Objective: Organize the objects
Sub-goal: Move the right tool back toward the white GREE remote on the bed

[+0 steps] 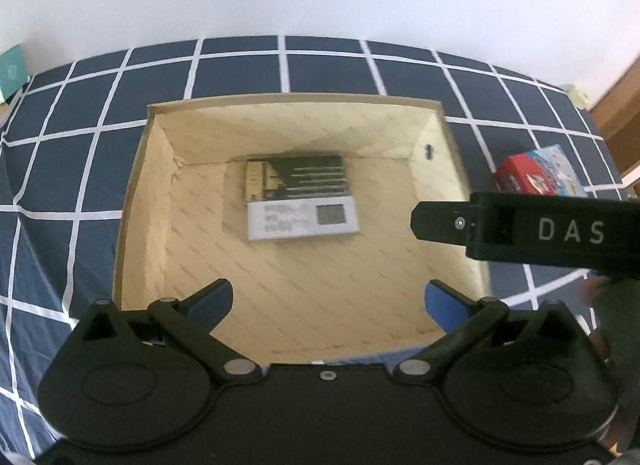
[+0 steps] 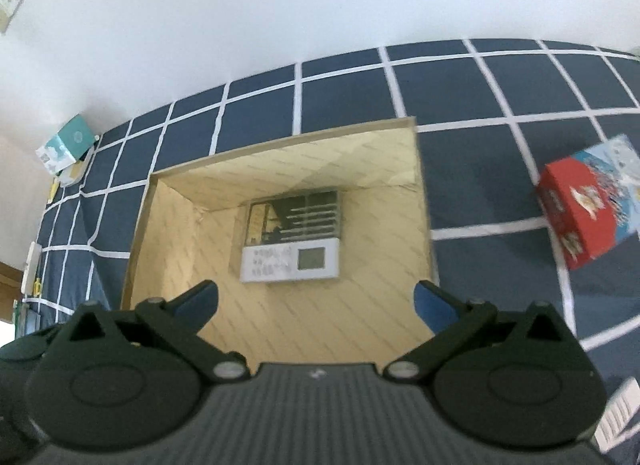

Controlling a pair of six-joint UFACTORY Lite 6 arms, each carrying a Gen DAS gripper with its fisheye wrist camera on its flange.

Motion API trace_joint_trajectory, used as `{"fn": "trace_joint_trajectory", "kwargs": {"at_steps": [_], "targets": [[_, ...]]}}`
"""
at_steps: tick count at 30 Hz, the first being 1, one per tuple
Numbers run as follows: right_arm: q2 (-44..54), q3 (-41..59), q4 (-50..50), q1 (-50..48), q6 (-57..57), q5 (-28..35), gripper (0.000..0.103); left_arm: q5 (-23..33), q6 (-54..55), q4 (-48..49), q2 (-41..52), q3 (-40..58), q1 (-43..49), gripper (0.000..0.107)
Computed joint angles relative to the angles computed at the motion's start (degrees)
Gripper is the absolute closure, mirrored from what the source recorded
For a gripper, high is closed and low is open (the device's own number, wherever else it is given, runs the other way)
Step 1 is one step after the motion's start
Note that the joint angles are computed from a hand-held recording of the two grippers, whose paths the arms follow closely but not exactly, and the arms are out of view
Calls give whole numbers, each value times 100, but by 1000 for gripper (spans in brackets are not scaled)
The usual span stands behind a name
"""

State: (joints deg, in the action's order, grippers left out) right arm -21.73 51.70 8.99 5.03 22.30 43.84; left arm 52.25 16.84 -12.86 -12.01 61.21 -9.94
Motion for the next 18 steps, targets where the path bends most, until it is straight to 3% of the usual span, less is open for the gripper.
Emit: {"fn": "trace_joint_trajectory", "kwargs": {"at_steps": [9,14,18], "targets": [[-1591,-605,336,-1003,-755,946,0,179,-1483,787,-839,-287,-1467,4],[-2095,-777,1204,-2781,-2694,1728,0,162,-3057,1547,-910,-308,-2733,4],[-2082,-767,1970,-4924,-4914,2660,0,273,-4569,2226,-702,-155,-3944,4]]}}
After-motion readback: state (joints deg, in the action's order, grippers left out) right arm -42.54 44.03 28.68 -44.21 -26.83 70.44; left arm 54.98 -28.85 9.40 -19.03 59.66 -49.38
